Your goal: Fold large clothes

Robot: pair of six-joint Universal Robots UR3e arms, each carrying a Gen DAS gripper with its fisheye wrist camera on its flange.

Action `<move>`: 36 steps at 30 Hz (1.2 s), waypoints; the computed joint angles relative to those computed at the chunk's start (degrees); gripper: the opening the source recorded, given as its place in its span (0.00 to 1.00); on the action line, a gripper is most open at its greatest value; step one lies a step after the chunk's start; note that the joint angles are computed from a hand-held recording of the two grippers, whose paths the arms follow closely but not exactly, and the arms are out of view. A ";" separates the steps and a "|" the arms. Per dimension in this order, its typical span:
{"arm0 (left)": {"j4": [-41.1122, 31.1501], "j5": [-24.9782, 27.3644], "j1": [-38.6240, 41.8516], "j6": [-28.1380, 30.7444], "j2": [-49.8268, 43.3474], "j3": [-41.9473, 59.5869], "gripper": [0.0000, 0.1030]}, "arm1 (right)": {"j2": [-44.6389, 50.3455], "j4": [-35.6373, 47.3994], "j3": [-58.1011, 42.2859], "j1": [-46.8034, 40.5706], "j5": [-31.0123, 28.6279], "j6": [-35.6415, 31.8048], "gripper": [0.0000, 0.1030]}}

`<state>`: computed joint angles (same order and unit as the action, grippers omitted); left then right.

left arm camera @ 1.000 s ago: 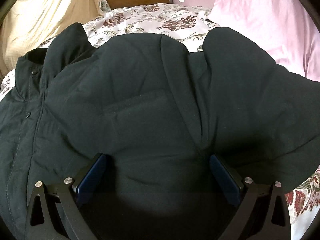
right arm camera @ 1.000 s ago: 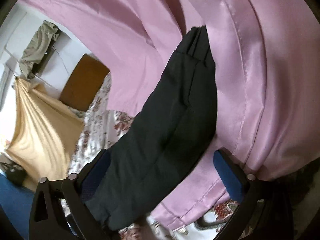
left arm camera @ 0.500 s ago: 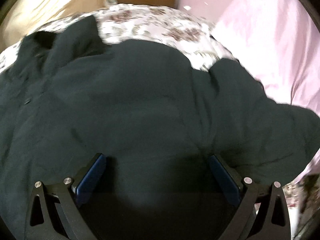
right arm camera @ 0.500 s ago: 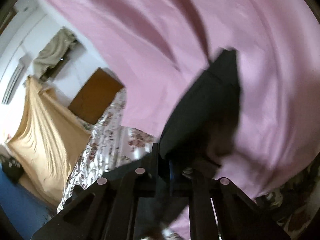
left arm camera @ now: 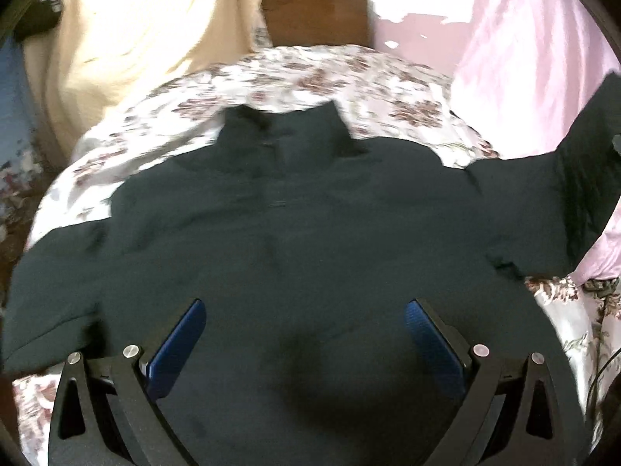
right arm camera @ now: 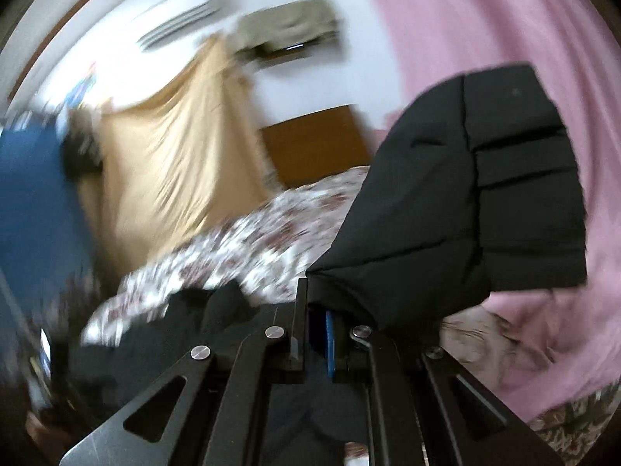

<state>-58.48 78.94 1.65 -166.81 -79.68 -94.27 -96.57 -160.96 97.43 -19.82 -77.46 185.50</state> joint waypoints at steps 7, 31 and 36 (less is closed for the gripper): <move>-10.16 -13.92 26.24 11.43 12.00 -4.82 1.00 | 23.00 13.51 -30.36 30.54 -25.57 -12.00 0.06; 4.90 -19.90 35.06 14.56 7.94 -17.91 1.00 | 21.95 24.42 -18.97 40.97 -23.77 -8.17 0.70; 14.15 -1.67 20.81 7.17 -4.01 -15.01 1.00 | 4.68 14.91 6.62 22.64 -14.64 9.02 0.60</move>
